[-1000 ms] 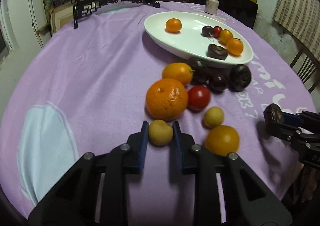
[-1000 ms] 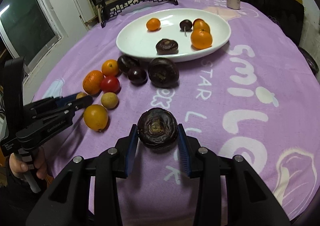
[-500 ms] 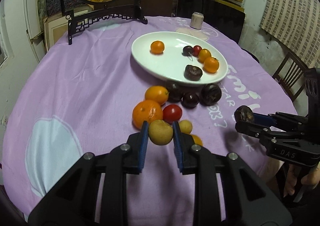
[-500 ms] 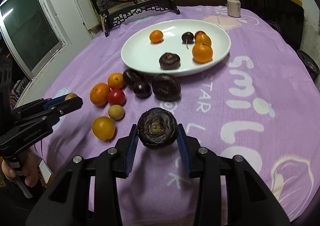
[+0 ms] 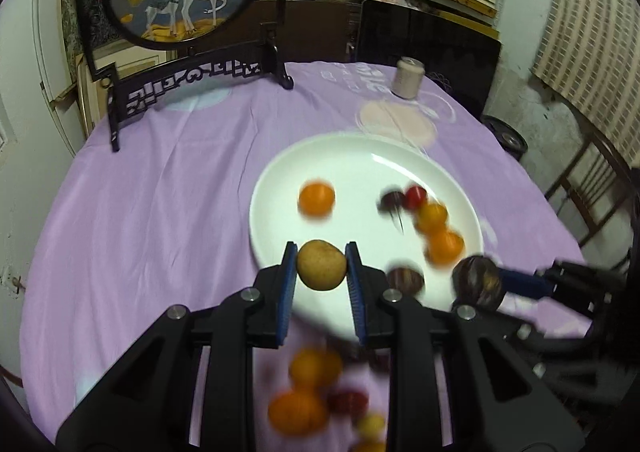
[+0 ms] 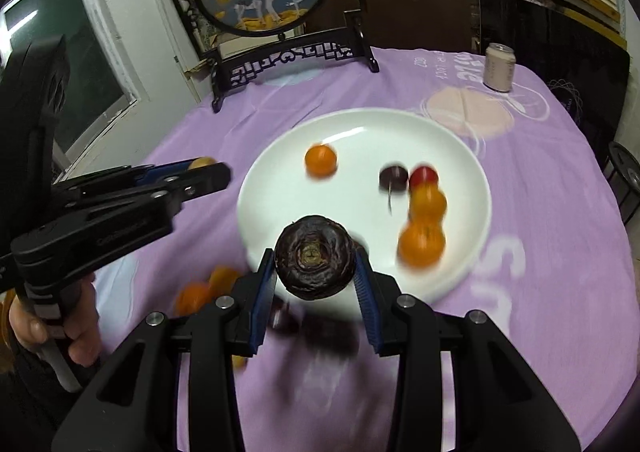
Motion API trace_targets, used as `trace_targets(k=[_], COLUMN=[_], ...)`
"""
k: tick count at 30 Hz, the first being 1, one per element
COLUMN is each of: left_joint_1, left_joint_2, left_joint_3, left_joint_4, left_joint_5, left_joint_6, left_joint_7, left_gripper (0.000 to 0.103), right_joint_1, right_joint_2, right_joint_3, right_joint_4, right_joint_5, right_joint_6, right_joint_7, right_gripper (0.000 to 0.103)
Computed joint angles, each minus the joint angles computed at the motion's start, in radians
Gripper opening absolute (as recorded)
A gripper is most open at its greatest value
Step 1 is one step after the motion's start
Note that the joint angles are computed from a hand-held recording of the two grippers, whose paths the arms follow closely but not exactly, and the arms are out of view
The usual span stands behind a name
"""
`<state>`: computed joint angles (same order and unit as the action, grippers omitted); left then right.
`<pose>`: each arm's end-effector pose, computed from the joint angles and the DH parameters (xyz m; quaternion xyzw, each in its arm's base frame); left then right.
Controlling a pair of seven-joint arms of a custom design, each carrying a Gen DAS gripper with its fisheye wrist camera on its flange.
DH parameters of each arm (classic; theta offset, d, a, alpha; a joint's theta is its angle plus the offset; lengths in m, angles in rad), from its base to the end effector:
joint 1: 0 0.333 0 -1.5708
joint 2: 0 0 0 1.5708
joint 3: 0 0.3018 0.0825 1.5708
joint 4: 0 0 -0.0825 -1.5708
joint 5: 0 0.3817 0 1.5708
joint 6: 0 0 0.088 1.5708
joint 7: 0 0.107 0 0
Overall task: Organize fruits
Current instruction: 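Place the mangosteen and yellow plum on the white plate and open both tools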
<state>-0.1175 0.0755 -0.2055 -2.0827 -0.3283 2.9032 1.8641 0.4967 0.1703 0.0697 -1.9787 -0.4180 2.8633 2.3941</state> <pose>0.5794 -0.1710 0.4638 -0.5431 0.7524 -0.3276 0.1776 0.5216 0.3559 0.4503 -0.6904 0.6259 -0.1485 0.3310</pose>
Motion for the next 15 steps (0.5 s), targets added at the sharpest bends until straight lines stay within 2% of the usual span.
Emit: trace_targets(k=[3, 6, 11, 15], left_joint_1=[-0.016, 0.002, 0.026, 0.054], left_joint_2=[0.114, 0.213, 0.250, 0.240], left_joint_3=[0.015, -0.005, -0.020, -0.052], left_joint_4=[0.141, 0.248, 0.275, 0.260], left_joint_5=[0.097, 0.093, 0.107, 0.061], left_joint_6=[-0.042, -0.095, -0.117, -0.100], left_joint_7=[-0.094, -0.118, -0.119, -0.075], left_gripper=[0.025, 0.025, 0.025, 0.026], right_joint_1=[-0.002, -0.012, -0.004, 0.024], right_joint_2=[0.089, 0.173, 0.223, 0.217], right_joint_3=[-0.019, -0.029, -0.047, -0.077], right_joint_4=[0.124, 0.218, 0.258, 0.249], right_joint_5=[0.000, 0.042, 0.067, 0.028], right_joint_6=[-0.066, -0.105, -0.138, -0.117], right_joint_7=[-0.015, -0.050, -0.080, -0.063], right_gripper=[0.039, 0.039, 0.039, 0.040])
